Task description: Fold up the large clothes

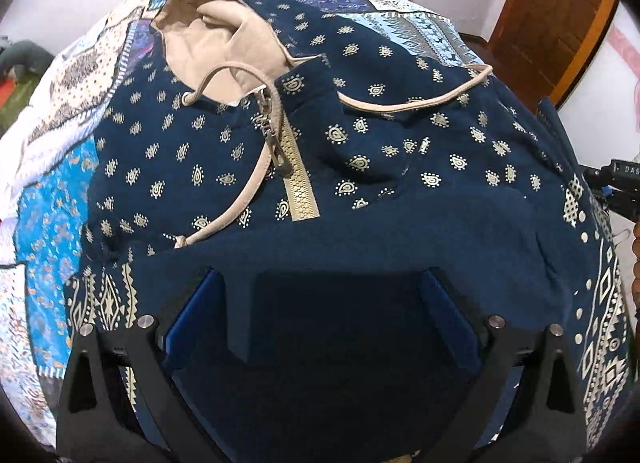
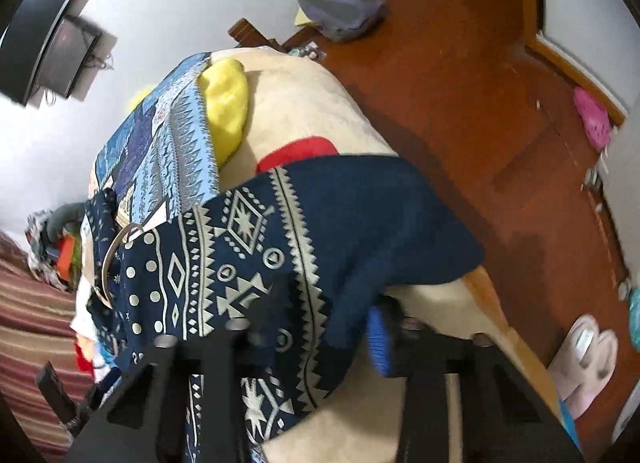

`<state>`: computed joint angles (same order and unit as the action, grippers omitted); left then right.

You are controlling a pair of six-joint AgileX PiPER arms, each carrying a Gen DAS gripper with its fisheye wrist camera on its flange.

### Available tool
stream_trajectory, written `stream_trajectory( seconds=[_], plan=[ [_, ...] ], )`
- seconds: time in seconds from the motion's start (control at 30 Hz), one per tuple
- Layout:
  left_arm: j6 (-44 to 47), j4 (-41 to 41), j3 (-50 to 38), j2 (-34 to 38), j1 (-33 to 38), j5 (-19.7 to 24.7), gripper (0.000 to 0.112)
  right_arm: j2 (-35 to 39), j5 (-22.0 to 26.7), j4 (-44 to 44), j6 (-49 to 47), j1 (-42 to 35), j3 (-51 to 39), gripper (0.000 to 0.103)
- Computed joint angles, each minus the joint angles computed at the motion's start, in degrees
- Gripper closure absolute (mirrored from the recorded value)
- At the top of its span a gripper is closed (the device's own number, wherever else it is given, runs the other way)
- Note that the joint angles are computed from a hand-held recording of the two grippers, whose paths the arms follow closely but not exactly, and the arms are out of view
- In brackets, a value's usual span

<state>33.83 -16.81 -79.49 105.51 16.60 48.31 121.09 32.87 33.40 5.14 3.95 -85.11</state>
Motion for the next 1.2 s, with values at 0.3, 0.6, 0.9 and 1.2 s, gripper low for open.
stream_trajectory(
  seconds=[0.3, 0.6, 0.9, 1.2],
  plan=[
    [4.0, 0.4, 2.8, -7.7, 3.8, -2.5, 0.011, -10.1, -2.0, -5.9, 0.4, 5.3, -1.5, 0.094],
    [14.9, -10.8, 1.1, -14.6, 17.6, 4.5, 0.011, -10.6, 4.4, -10.8, 3.0, 20.8, -17.4, 0.094],
    [26.9, -14.4, 3.9, -15.4, 31.0, 9.5, 0.011, 5.8, 15.2, -21.6, 16.9, 33.9, -29.0, 0.094],
    [28.3, -11.8, 8.7, -15.0, 32.3, 8.5, 0.011, 2.4, 17.7, -16.2, 17.1, 31.9, -19.6, 0.093]
  ],
)
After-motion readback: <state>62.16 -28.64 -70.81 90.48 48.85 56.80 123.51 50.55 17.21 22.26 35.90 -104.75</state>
